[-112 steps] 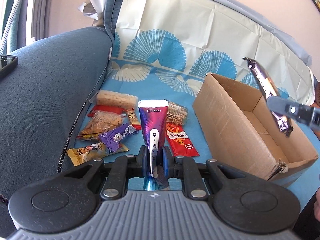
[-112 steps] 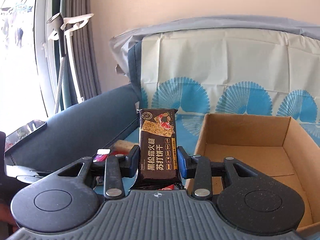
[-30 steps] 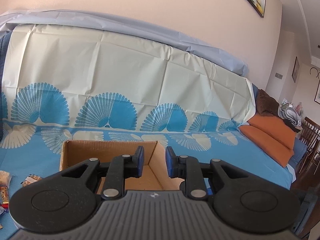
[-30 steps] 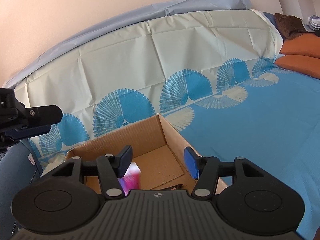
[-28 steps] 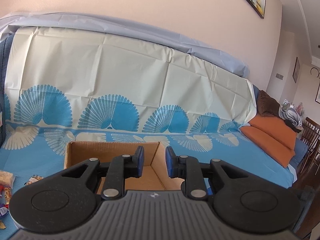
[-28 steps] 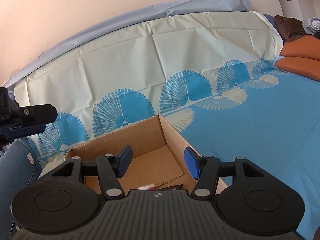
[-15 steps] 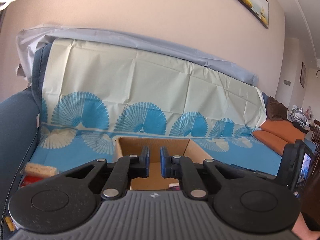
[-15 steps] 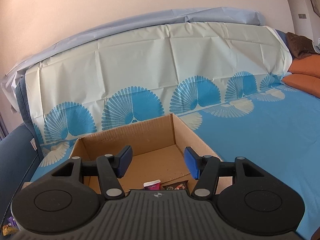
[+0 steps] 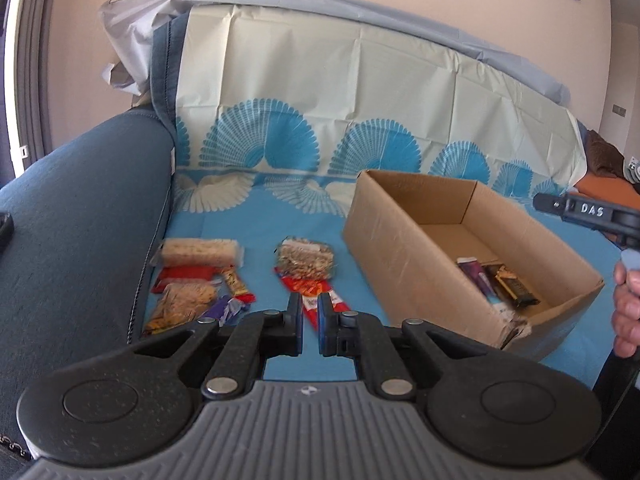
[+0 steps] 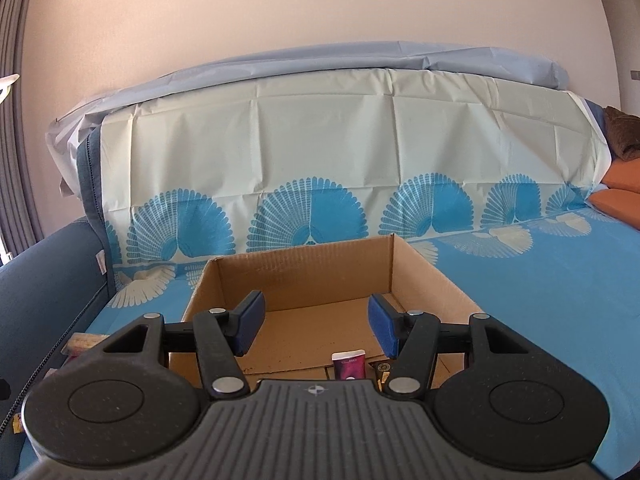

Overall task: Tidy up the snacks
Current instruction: 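Move the right tool to the red spicy strip pack while the left tool returns to the snacks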

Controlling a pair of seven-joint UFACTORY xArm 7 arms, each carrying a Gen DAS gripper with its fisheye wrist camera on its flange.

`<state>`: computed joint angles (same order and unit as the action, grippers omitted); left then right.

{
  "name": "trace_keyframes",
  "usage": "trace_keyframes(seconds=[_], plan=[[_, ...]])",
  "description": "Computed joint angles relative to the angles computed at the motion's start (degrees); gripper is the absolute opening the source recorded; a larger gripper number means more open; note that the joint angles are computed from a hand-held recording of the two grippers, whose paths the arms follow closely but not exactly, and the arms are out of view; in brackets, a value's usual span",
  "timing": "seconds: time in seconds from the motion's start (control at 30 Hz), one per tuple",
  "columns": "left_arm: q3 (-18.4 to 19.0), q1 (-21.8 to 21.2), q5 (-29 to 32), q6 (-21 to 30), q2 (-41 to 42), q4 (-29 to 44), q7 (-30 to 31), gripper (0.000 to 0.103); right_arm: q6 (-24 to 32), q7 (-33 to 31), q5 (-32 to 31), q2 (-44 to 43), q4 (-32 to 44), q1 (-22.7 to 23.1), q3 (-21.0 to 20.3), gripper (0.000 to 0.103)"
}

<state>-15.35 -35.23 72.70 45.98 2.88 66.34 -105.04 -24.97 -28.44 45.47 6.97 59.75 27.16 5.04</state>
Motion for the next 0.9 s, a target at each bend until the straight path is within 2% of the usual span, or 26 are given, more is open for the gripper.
trace_keyframes(seconds=[0.1,0.23,0.37,0.57,0.67,0.9], plan=[[0.3,0.7,-0.4,-1.7,-1.2,-4.0,-4.0,0.007,-2.2,-3.6,2.5,0.5,0.5,1.8,0.1,0.053],[-0.1,1.7,3.2,-2.7,-2.7,-5.9,-9.6,0.008,-4.4,-7.6,6.2,1.7,2.0,3.0,0.8,0.044],[0.0,3.2,4.2,-5.7,-3.6,-7.0,-11.7,0.008,-4.9,-10.2,8.7,3.1,3.9,3.9,1.2,0.040],[0.2,5.9,3.3,-9.5,-5.6,-9.6,-18.0,0.008,-5.8,-11.7,9.1,4.3,5.3,5.2,1.7,0.040],[-0.3,6.5,2.3,-9.4,-5.8,-9.8,-18.4,0.008,-5.7,-12.1,8.9,4.7,5.7,5.7,1.8,0.040],[-0.9,6.1,0.8,-7.4,-4.5,-8.2,-15.1,0.008,-6.4,-11.8,7.5,5.3,6.1,6.8,2.1,0.040]])
